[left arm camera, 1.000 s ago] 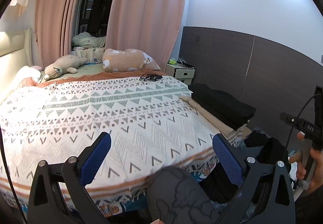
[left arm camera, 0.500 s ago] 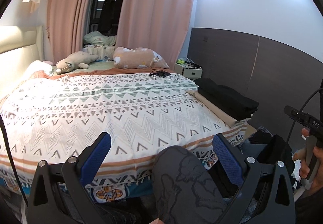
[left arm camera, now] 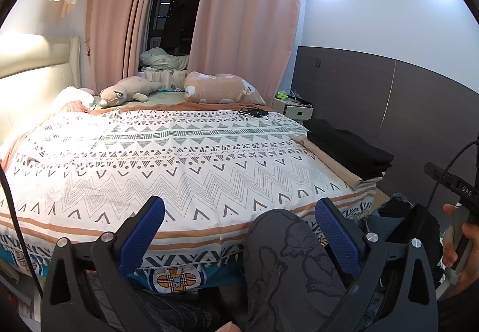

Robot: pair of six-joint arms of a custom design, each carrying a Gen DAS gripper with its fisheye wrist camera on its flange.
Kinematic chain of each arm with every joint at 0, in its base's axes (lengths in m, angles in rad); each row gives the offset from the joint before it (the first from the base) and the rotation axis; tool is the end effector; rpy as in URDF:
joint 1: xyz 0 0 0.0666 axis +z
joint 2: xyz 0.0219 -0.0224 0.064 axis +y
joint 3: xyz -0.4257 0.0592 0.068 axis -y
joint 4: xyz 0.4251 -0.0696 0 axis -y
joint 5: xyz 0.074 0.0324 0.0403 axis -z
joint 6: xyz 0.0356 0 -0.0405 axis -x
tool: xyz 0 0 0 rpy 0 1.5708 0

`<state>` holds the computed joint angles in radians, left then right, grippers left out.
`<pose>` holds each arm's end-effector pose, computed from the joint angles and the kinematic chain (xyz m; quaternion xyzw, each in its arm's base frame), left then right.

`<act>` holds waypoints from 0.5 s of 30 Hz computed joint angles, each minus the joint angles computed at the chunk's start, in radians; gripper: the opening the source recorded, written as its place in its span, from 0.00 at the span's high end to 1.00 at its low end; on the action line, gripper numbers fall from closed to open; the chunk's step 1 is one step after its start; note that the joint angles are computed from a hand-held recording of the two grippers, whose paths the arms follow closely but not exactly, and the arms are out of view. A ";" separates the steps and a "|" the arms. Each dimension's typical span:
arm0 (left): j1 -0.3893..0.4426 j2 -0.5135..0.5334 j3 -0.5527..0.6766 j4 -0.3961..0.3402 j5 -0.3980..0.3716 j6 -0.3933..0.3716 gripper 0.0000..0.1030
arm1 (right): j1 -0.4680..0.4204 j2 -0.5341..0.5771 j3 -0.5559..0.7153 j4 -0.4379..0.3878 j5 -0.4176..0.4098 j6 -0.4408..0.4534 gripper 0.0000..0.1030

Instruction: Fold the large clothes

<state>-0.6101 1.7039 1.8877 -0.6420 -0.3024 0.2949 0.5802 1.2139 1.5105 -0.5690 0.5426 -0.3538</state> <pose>0.5472 -0.3701 0.5733 0.0532 0.8416 -0.1132 0.5254 0.3816 0.2277 0.6492 0.0743 0.7808 0.0716 0.6162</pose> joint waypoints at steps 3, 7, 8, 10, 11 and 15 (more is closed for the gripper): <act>0.000 -0.006 -0.009 0.006 -0.005 0.001 0.00 | 0.011 0.008 0.002 0.001 0.010 0.003 0.00; -0.002 -0.015 -0.022 0.014 -0.007 -0.003 0.00 | 0.020 0.012 0.003 0.003 0.017 0.013 0.00; -0.002 -0.017 -0.025 0.015 -0.011 -0.006 0.00 | 0.020 0.010 -0.001 0.006 0.017 0.015 0.00; -0.002 -0.020 -0.026 0.015 -0.028 -0.013 0.00 | 0.025 0.011 -0.001 0.006 0.020 0.019 0.00; -0.001 -0.020 -0.026 0.015 -0.026 -0.012 0.00 | 0.028 0.010 -0.003 0.007 0.022 0.019 0.00; 0.000 -0.026 -0.032 0.021 -0.028 -0.011 0.00 | 0.037 0.014 0.000 0.009 0.034 0.022 0.00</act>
